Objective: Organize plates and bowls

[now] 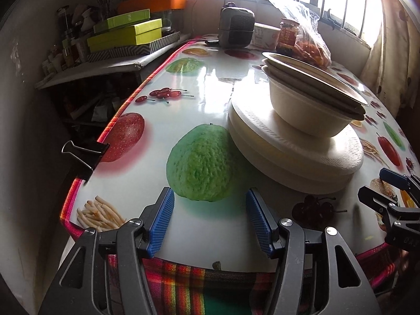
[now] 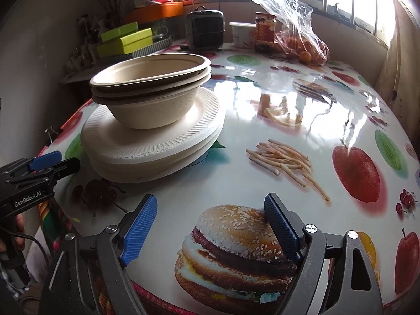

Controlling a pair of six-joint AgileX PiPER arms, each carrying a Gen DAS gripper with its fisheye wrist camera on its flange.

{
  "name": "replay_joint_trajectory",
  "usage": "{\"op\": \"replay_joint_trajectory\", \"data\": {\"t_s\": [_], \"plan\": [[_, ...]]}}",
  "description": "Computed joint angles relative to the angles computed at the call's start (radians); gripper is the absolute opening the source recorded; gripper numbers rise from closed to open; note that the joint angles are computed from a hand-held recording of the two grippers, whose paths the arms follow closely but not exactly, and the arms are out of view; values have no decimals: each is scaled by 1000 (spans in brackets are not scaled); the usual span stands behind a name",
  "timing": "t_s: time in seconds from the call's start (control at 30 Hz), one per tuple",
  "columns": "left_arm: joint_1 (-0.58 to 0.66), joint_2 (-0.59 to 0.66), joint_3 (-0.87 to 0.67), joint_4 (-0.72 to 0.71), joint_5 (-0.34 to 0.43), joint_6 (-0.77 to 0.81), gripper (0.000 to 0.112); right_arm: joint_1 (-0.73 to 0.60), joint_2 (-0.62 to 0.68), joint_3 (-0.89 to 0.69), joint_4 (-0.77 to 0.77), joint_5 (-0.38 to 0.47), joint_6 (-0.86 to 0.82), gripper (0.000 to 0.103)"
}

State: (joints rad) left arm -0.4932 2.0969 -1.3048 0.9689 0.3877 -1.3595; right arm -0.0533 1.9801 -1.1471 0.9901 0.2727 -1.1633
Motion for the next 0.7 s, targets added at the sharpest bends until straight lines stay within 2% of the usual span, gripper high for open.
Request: {"op": "replay_joint_trajectory", "data": {"t_s": [0.17, 0.27, 0.4, 0.7], "plan": [[-7, 13, -18, 18, 25, -31, 59, 20, 6, 1, -67, -46, 71, 88], [-14, 20, -22, 43, 40, -61, 59, 26, 4, 11, -35, -66, 45, 90], [-15, 25, -25, 56, 37, -77, 62, 35, 8, 17, -53, -92, 80, 100], [-10, 27, -25, 75, 30, -91, 63, 40, 10, 19, -66, -108, 107, 101]]}}
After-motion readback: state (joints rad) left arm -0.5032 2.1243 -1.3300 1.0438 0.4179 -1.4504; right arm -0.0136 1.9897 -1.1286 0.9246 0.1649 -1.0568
